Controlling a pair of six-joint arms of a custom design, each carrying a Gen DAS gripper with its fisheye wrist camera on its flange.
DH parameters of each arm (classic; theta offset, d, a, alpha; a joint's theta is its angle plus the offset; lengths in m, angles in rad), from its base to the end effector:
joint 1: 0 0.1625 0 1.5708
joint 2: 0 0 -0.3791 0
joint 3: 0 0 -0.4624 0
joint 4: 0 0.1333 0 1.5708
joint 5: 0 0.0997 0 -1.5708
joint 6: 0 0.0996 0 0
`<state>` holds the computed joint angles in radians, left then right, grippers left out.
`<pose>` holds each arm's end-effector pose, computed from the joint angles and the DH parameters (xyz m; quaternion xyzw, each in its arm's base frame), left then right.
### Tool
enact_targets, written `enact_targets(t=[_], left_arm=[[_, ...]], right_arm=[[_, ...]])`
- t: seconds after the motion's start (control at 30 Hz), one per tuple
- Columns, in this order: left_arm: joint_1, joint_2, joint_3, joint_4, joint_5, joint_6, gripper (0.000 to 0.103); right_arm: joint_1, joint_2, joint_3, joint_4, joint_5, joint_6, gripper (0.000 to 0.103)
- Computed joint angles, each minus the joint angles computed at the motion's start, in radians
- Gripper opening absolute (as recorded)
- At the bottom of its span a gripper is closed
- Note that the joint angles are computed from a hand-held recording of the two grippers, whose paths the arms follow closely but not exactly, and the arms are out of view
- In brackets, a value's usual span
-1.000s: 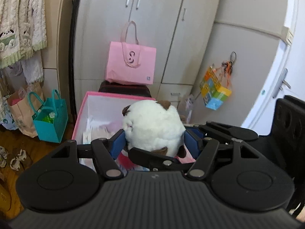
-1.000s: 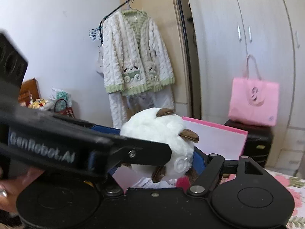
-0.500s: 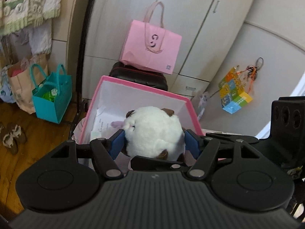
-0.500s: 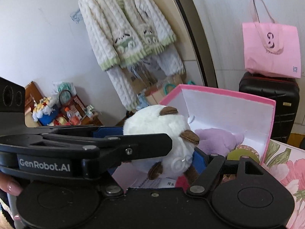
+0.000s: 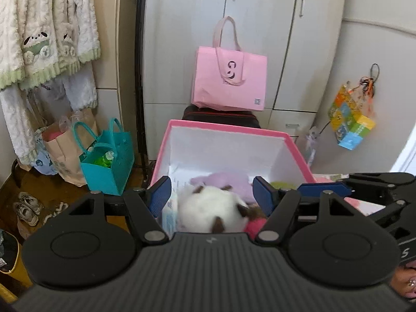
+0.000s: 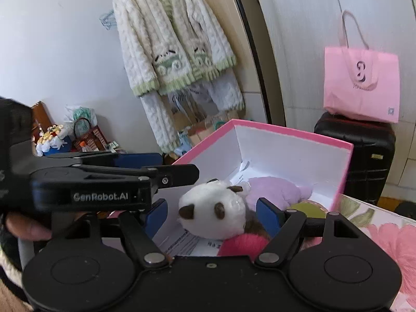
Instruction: Organize soft objects
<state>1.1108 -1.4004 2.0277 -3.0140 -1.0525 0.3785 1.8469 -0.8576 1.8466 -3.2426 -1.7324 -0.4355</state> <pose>-0.0894 -0.5918 0.2780 0.2683 0.8518 -0.3927 0.2194 0.2877 -0.5852 0.0495 0.3018 -0.8898 0.3266 0.1024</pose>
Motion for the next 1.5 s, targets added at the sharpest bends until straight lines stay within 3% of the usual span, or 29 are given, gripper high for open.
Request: enact_targets(t=[0.23, 0.53, 0.63, 0.73, 0.9, 0.97, 1.1, 1.23, 1.37, 1.43, 1.5], left_arm=[[-0.048, -0.104, 0.117, -0.033, 0.02, -0.004, 0.069], [-0.14, -0.261, 0.272, -0.054, 0.066, 0.005, 0.072], [-0.162, -0.315, 0.335, -0.091, 0.051, 0.037, 0.072], [-0.198, -0.363, 0.389, -0.099, 0.099, 0.01, 0.072], [-0.27, -0.42, 0.473, -0.135, 0.149, 0.01, 0.072], [-0.288, -0.45, 0.504, -0.136, 0.136, 0.003, 0.079], [-0.328, -0.482, 0.558, -0.169, 0.152, -0.021, 0.083], [-0.34, -0.485, 0.578, -0.18, 0.158, -0.061, 0.088], [-0.345, -0.47, 0.595, -0.22, 0.166, -0.075, 0.097], [-0.345, -0.459, 0.6, -0.233, 0.167, -0.083, 0.099], [-0.344, -0.449, 0.601, -0.239, 0.166, -0.09, 0.103]], right_arm=[[0.017, -0.065, 0.147, -0.197, -0.031, -0.056, 0.08], [0.041, -0.138, 0.3, -0.406, -0.13, -0.07, 0.08], [0.048, -0.163, 0.356, -0.489, -0.14, -0.067, 0.08], [0.048, -0.19, 0.422, -0.581, -0.143, -0.053, 0.08], [0.074, -0.204, 0.486, -0.692, -0.195, -0.103, 0.08], [0.088, -0.21, 0.51, -0.715, -0.212, -0.129, 0.08], [0.124, -0.218, 0.546, -0.782, -0.271, -0.139, 0.08], [0.149, -0.203, 0.563, -0.874, -0.343, -0.13, 0.088], [0.161, -0.202, 0.57, -0.889, -0.397, -0.122, 0.09], [0.175, -0.182, 0.556, -0.907, -0.449, -0.134, 0.093], [0.19, -0.156, 0.537, -0.934, -0.497, -0.142, 0.103]])
